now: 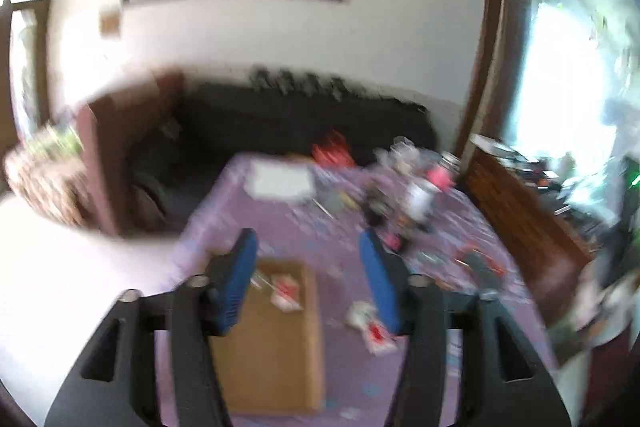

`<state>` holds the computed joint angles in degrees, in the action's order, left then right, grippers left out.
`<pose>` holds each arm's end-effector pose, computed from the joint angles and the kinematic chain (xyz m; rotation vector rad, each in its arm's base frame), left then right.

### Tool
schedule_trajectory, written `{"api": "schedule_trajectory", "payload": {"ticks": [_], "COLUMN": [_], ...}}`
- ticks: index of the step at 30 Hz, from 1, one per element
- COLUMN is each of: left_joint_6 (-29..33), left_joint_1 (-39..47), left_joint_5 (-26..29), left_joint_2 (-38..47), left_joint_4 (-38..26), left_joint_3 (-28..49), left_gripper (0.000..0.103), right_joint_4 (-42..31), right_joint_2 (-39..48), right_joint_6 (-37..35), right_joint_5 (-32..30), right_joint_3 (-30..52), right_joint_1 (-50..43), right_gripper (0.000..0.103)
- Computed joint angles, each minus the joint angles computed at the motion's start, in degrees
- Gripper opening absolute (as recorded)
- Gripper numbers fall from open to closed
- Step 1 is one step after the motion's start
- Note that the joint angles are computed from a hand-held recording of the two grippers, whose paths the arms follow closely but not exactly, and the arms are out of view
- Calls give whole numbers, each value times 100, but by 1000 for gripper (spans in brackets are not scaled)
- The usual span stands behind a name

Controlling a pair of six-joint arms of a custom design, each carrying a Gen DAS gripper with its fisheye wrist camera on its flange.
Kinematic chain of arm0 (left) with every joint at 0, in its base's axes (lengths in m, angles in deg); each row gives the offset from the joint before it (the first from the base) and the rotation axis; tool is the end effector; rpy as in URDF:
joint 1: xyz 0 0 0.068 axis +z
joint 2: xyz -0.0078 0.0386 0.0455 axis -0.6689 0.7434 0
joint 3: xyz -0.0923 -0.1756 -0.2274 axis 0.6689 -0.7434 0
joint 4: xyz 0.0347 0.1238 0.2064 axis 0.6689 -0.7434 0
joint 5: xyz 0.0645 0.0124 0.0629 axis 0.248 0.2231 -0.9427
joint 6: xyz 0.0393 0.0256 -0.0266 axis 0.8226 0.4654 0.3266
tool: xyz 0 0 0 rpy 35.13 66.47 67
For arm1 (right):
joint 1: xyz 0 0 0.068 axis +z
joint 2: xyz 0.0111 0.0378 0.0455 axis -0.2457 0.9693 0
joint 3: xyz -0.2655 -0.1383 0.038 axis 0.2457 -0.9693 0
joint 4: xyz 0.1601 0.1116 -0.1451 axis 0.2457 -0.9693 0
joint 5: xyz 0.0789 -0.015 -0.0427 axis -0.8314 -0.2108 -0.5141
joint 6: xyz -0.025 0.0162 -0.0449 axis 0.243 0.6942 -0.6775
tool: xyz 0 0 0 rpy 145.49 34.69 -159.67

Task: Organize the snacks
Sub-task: 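Move both tools back over the remaining snacks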

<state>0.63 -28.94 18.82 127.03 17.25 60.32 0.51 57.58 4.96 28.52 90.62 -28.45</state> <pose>0.2707 0.0441 0.3286 0.2733 2.0097 -0.2999 0.2211 -0.0501 0.3107 0.1219 2.0061 -0.0103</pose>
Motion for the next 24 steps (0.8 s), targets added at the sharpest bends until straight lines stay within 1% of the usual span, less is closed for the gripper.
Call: {"api": "schedule_trajectory", "payload": {"ticks": [2, 3, 4, 5, 6, 7, 9, 11, 12, 14, 17, 21, 23, 24], "left_joint_6": [-75, -121, -165, -218, -262, -280, -400, -521, -494, -524, -573, -677, -808, -927], "left_joint_1": [50, 70, 92, 110, 109, 98, 25, -109, -118, -426, -950, -1643, -1974, -2185], "left_joint_5": [-389, -608, -697, -765, -829, -840, -816, -691, -607, -652, -508, -313, -291, -331], "left_joint_2": [-76, 2, 72, 179, 349, 467, 751, 995, 950, 1192, 1653, 2221, 2526, 2742], "left_joint_4": [-11, -160, -256, -341, -469, -533, -512, -309, -323, -177, 119, 654, 955, 1153], "left_joint_3": [385, 790, 1039, 1293, 1610, 1763, 1883, 1706, 1554, 1272, 752, 65, -210, -347], "left_gripper": [77, 77, 77, 77, 77, 78, 78, 78, 78, 78, 78, 78, 78, 78], "right_joint_4": [-473, -728, -1015, -1271, -1470, -1622, -1812, -1657, -1506, -1200, -627, 779, 1513, 2036], "right_joint_2": [-189, -193, -126, -28, 39, 126, 248, 337, 395, 572, 971, 1991, 2523, 2960], "right_joint_6": [-235, -360, -460, -467, -422, -382, -341, -325, -405, -569, -795, -971, -909, -866], "right_joint_5": [176, 292, 359, 351, 285, 156, -133, -364, -661, -849, -1057, -1211, -1156, -1187], "right_joint_3": [553, 942, 1408, 1851, 2174, 2437, 2703, 2530, 2264, 1725, 850, -517, -990, -1244], "right_joint_1": [-355, -553, -782, -1038, -1259, -1486, -1876, -2136, -2348, -2456, -2518, -2147, -1812, -1620], "right_gripper": [51, 53, 56, 57, 57, 57, 61, 67, 69, 69, 69, 69, 69, 69]}}
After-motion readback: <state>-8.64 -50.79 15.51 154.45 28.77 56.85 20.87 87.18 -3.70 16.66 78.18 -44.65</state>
